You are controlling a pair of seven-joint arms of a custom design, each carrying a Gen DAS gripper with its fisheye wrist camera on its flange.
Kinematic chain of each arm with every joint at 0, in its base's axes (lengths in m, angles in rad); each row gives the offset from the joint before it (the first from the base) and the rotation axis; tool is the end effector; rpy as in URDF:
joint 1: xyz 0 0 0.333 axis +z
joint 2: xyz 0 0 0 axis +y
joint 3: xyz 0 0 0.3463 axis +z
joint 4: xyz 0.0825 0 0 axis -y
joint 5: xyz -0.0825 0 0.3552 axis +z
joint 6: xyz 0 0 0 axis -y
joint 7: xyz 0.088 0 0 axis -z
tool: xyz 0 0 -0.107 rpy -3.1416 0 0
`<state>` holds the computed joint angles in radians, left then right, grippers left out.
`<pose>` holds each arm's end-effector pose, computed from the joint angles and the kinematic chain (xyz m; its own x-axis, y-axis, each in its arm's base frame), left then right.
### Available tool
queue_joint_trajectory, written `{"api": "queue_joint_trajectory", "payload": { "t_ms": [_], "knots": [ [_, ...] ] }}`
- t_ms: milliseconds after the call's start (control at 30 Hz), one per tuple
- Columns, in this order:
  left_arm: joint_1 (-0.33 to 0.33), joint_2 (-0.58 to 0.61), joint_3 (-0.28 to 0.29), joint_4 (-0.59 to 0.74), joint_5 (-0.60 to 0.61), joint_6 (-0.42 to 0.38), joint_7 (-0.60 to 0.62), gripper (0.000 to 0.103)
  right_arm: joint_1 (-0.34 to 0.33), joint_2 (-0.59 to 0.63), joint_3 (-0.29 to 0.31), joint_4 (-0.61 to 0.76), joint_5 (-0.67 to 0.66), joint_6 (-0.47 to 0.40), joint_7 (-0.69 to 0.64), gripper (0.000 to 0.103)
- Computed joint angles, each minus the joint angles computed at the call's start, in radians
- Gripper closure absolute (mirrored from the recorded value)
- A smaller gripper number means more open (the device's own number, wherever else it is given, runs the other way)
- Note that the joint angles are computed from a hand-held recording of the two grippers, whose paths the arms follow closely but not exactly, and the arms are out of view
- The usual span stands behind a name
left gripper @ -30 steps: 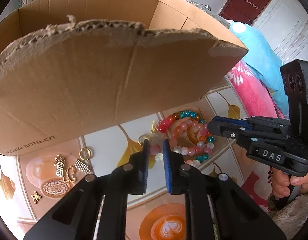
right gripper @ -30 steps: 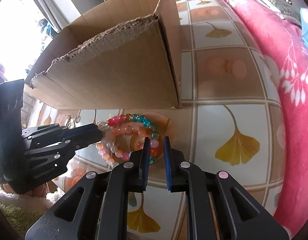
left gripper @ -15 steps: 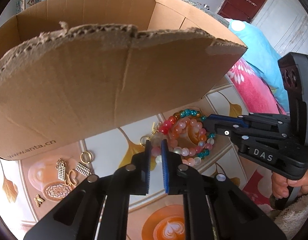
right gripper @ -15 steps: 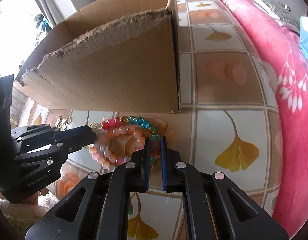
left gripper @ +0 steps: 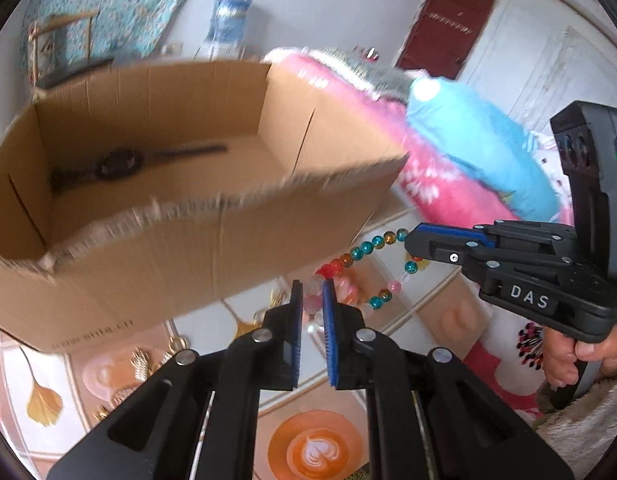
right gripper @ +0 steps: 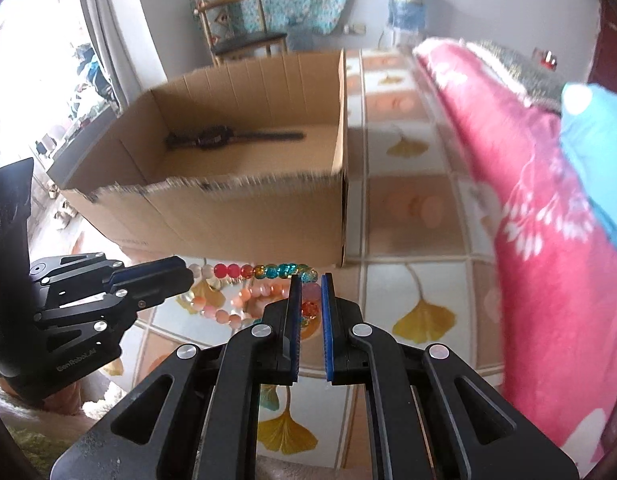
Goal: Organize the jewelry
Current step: 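Lift the beaded bracelet with the right gripper and carry it over the box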
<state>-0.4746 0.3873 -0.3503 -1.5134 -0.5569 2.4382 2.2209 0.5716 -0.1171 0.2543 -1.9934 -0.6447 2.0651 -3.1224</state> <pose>0.5042 -0.4804 0.5522 -0.8947 -0.3601 0.2644 -0.4402 0.6097 -0.6591 0.3680 0.3620 0.5788 -0.4500 -0.8878 -0.0963 -0.6898 0.4140 -0.5940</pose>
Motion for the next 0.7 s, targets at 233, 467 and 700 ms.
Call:
{"api": "queue_joint_trajectory", "payload": {
  "t_ms": [233, 467, 700],
  "knots": [
    [0.061, -0.06, -0.046, -0.018, -0.166, 0.052, 0.19, 0.094, 0.008, 0.0, 0.026, 0.082, -0.115, -0.089, -0.009, 0.096],
    [0.075, -0.069, -0.028, 0.035, -0.23, 0.145, 0.265, 0.094, -0.004, 0.046, 0.001, 0.175, -0.234, -0.009, -0.123, 0.096],
    [0.002, 0.089, 0.086, 0.275, 0.057, 0.155, 0.043, 0.094, -0.099, 0.193, -0.101, 0.307, 0.018, 0.288, -0.46, 0.096]
  ]
}}
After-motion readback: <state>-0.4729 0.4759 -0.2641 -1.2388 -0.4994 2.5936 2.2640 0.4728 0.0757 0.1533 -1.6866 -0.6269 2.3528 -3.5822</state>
